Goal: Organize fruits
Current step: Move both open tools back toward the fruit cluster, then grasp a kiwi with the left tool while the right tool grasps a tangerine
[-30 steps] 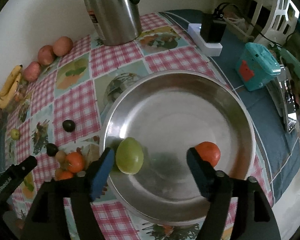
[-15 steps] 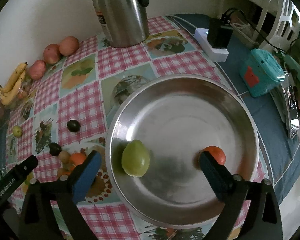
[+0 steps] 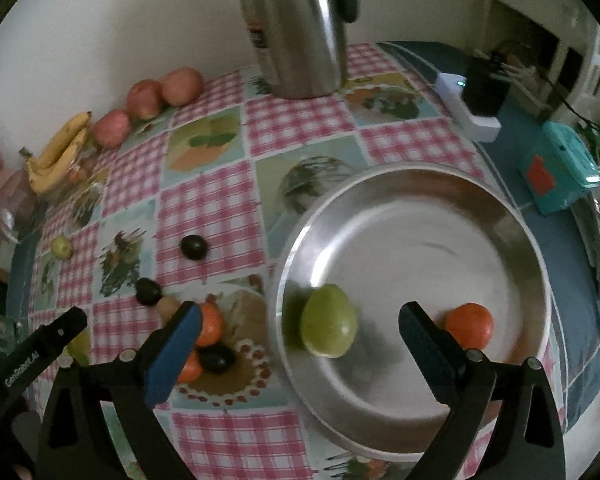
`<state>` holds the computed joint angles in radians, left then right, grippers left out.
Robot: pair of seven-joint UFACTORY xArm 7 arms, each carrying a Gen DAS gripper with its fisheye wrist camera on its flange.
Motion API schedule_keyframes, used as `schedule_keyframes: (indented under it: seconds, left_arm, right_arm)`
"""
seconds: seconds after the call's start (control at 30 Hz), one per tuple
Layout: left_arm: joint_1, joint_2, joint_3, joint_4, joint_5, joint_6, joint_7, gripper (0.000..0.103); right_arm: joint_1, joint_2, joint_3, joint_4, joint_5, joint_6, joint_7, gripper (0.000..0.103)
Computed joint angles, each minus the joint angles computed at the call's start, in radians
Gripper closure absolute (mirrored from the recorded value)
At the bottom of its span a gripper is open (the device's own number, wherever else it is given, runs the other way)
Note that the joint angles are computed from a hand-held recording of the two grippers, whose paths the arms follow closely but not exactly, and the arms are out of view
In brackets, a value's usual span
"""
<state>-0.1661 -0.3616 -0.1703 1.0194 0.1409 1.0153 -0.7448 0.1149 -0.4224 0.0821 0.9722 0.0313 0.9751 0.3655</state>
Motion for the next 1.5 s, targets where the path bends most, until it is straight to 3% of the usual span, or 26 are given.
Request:
schedule_keyframes:
  seconds: [0.13,0.53,0.97,1.03,1.1,1.13,1.5]
  left_arm:
    - [0.009,-0.022,0.010,-0.017,-0.006,0.000,-0.008,0.000]
    - [0.006,-0.017,0.027,-0.022,-0.074,0.001,0.023,0.000]
    - [-0.004,-0.006,0.038,-0.026,-0.133,-0.020,0.038,0.000]
    - [-0.006,-0.007,0.041,-0.027,-0.145,-0.022,0.043,0.001]
    - [-0.009,-0.005,0.045,-0.029,-0.161,-0.027,0.050,0.001]
    - [-0.011,-0.004,0.048,-0.032,-0.173,-0.032,0.054,0.001]
    - [-0.025,0.027,0.065,-0.053,-0.264,-0.053,0.075,0.010]
  right_arm:
    - [0.032,0.007,-0.024,-0.001,0.087,-0.028,-0.043,0.004]
    - [0.085,0.056,-0.008,0.033,0.165,-0.042,-0.114,0.004]
    - [0.095,0.073,0.008,0.026,0.147,-0.046,-0.156,0.005]
    - [0.091,0.073,0.011,0.025,0.138,-0.042,-0.142,0.008]
    - [0.088,0.068,0.003,0.017,0.157,-0.045,-0.127,0.025]
    - [0.088,0.068,-0.004,0.014,0.172,-0.044,-0.124,0.028]
    - [0.088,0.101,-0.008,0.010,0.207,-0.046,-0.132,0.046]
